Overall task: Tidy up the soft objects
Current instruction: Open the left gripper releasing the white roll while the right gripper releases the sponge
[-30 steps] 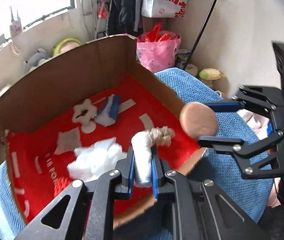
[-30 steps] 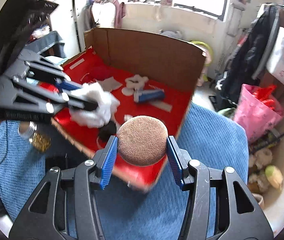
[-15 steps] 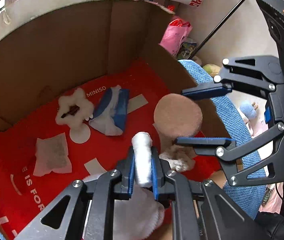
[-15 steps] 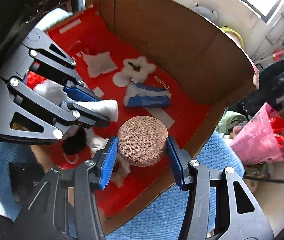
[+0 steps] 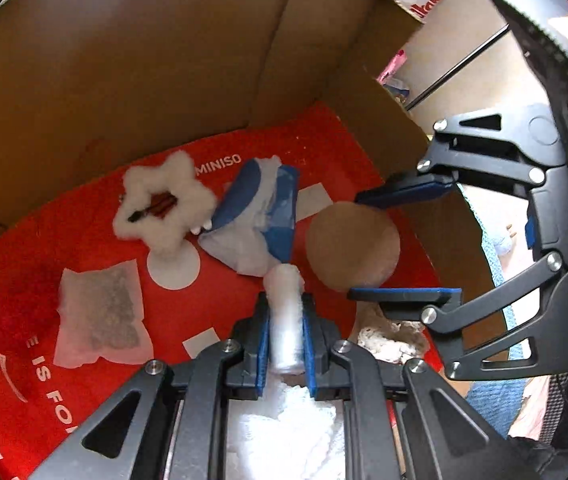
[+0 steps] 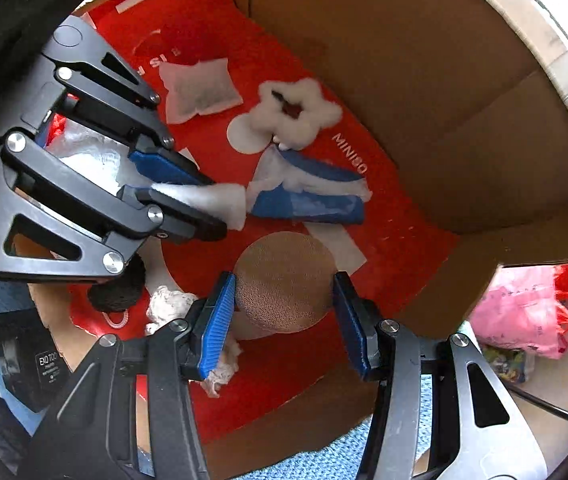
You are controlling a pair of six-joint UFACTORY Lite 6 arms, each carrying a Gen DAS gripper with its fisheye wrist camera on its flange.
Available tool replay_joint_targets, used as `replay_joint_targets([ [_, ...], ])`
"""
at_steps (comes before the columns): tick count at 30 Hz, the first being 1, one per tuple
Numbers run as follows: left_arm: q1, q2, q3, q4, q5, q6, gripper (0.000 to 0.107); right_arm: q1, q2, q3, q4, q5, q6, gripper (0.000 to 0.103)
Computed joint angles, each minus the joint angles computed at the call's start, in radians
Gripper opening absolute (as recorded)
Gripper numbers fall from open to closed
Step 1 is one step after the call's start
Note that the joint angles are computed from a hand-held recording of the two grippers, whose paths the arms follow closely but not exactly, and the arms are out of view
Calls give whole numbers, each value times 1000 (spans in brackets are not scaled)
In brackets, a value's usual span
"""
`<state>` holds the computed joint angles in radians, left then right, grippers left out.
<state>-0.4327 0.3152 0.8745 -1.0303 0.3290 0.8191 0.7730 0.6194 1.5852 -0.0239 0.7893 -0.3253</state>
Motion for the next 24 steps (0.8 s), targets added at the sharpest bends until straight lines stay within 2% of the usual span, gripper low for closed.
replay_joint_targets([
  [7,77,56,10,-135,52,153,15,-11,63,62,41,17,-47,49],
  [10,94,63,1,-188,65,213,15,-1,88,76,8,18,-27,49],
  [13,111,62,3,-172,75,210,15,4,118,104,-7,17,-23,49],
  [20,90,79,38,-123,66,142,16,16,101,43,-18,-23,-3,50],
  [23,85,55,33,-103,75,109,27,19,119,55,-18,-22,1,51],
  [24,82,46,22,-107,69,109,33,19,124,56,-17,-26,2,52],
])
